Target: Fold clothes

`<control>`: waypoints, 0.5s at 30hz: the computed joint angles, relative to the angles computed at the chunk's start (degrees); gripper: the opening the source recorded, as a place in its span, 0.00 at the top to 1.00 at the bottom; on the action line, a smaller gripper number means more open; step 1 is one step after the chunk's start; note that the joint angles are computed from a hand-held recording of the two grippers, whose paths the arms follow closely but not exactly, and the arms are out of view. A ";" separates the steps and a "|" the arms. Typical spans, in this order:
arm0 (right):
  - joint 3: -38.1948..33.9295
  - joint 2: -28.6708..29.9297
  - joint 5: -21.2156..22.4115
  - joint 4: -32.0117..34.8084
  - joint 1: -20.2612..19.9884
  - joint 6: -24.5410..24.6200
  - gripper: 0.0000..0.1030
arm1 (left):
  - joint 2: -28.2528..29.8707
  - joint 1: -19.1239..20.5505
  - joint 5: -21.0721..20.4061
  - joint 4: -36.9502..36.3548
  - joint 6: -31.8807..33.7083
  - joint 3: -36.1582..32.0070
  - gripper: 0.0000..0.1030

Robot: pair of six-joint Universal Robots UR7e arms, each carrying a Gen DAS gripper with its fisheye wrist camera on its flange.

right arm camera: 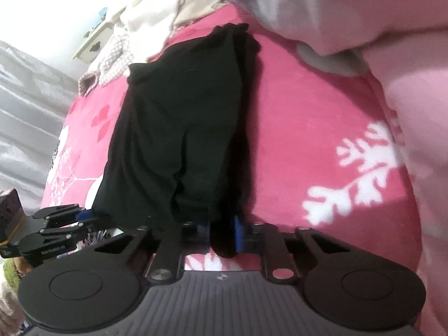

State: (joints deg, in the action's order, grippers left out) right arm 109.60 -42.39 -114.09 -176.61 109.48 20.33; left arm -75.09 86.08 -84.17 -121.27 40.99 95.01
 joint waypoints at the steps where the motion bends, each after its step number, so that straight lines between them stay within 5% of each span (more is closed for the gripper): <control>1: -0.05 0.03 0.05 -0.05 0.32 0.09 0.89 | -0.38 -0.11 0.03 0.31 -0.62 -0.07 0.94; 8: 3.68 -2.41 2.73 1.29 5.29 5.93 0.90 | -6.28 -0.48 0.31 8.31 -1.13 -1.42 0.95; 15: 11.20 -4.36 8.58 4.80 14.57 17.27 0.90 | -19.55 1.33 4.78 28.14 4.85 0.60 0.95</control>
